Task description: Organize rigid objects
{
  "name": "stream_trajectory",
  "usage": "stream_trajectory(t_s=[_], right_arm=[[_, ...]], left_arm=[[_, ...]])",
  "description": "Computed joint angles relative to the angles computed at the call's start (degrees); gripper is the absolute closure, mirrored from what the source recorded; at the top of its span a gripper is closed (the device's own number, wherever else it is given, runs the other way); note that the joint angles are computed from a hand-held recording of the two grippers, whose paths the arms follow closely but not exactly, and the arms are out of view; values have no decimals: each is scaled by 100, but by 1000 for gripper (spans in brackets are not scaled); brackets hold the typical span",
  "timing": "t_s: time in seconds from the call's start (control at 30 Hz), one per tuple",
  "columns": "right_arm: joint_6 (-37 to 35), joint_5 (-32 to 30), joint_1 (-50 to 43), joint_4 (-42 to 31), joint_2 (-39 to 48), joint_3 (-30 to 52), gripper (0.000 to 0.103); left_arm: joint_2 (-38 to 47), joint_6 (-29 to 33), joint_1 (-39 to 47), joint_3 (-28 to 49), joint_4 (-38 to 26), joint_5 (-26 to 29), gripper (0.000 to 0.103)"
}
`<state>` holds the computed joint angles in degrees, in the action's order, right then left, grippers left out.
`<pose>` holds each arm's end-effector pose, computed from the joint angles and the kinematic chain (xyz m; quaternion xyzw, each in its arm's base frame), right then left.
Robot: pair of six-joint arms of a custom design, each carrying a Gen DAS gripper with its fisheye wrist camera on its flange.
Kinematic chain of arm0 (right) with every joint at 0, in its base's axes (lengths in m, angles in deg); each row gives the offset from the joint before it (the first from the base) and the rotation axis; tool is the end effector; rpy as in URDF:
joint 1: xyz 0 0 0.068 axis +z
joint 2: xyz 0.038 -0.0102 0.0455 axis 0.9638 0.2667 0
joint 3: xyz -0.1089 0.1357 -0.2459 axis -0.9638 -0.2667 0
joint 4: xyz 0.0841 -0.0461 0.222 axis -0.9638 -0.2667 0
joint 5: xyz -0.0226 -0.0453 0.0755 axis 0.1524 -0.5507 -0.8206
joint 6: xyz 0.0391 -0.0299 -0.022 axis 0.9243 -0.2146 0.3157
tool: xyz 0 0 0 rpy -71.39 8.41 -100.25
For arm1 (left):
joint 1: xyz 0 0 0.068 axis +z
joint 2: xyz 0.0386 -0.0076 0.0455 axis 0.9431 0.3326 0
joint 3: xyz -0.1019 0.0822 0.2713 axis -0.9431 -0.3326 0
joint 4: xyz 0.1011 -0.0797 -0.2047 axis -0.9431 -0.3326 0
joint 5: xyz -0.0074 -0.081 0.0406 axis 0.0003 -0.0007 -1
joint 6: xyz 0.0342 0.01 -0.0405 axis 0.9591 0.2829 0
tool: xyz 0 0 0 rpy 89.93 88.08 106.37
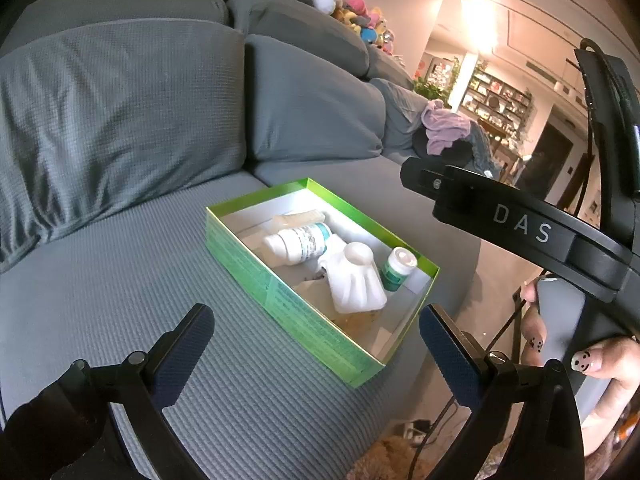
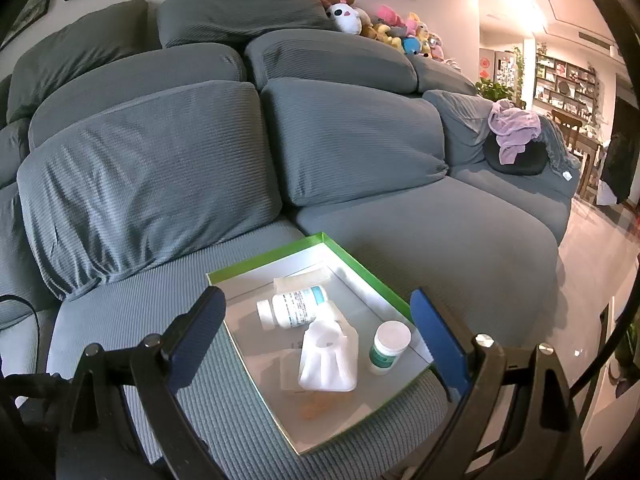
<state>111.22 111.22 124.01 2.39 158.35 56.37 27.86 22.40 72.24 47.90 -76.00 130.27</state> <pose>0.2309 0.2255 0.2040 0.1812 0.8533 -0.0996 0.4787 0.2772 -0.0164 0.1677 0.2808 0.8501 -0.2820 0.3448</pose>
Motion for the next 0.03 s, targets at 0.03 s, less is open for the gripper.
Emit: stream_trajectory(t_s=[0.03], right_arm=[[12,5,6,-37,19,30,9]], left_arm=[[-2,15,14,-2,-11,11,1]])
